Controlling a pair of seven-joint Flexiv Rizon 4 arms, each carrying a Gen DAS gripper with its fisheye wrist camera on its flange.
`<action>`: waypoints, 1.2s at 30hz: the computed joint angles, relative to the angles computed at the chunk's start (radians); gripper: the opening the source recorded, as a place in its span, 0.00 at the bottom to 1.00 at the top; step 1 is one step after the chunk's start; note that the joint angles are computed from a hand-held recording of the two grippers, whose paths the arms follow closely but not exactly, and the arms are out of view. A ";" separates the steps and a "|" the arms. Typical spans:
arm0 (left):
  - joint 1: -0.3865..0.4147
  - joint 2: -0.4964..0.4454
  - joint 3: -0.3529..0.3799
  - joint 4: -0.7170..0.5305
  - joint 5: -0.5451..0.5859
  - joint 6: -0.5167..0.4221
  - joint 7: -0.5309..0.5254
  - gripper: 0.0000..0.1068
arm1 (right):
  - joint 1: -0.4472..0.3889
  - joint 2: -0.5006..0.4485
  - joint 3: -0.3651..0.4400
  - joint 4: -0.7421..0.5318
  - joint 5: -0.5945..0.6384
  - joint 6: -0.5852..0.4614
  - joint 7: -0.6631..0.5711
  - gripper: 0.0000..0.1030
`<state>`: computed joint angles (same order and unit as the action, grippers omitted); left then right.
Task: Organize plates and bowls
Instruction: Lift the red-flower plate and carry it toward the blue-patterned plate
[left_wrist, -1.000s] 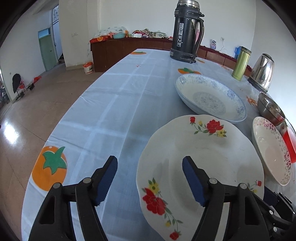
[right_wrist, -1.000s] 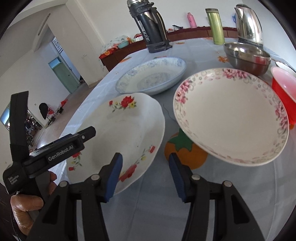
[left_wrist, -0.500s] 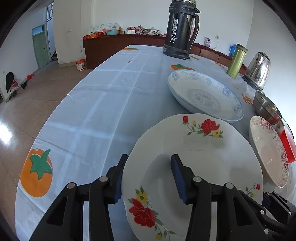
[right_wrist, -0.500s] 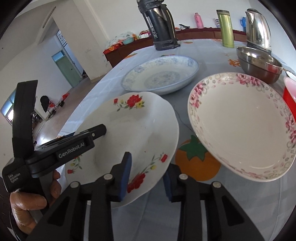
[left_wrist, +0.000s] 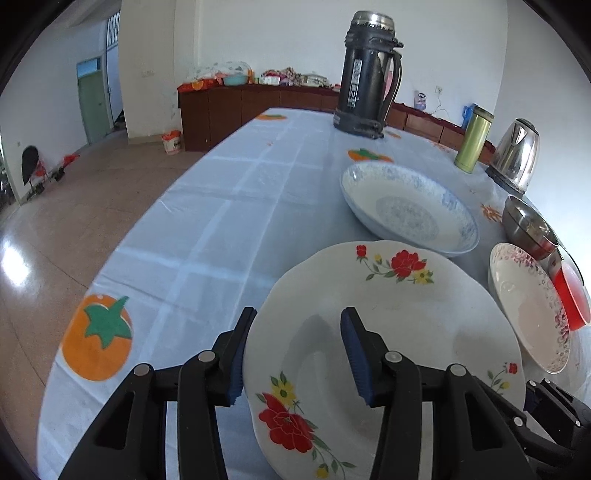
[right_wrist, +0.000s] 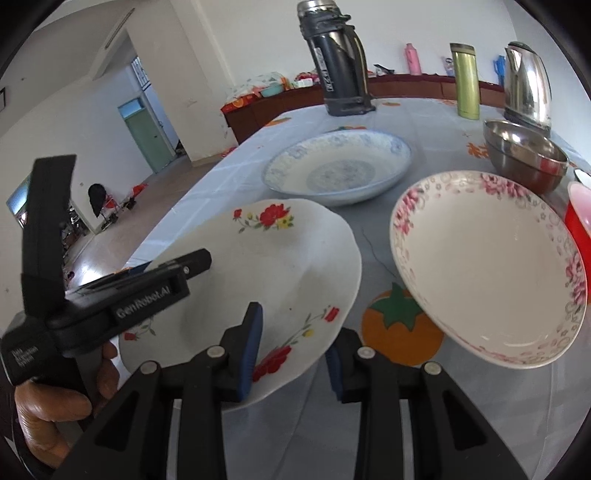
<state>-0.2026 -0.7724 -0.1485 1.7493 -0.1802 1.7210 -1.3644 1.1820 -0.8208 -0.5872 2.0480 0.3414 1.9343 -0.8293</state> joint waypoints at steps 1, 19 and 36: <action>-0.017 -0.001 0.020 -0.005 -0.001 0.002 -0.002 0.46 | -0.006 0.002 0.008 0.000 0.000 0.009 0.000 0.32; 0.008 0.012 -0.030 -0.031 0.011 0.035 -0.006 0.46 | 0.052 0.014 -0.087 -0.004 0.075 0.030 -0.067 0.32; -0.104 -0.145 0.041 -0.363 -0.039 -0.095 0.014 0.46 | -0.078 -0.007 -0.102 -0.086 -0.004 -0.035 -0.004 0.32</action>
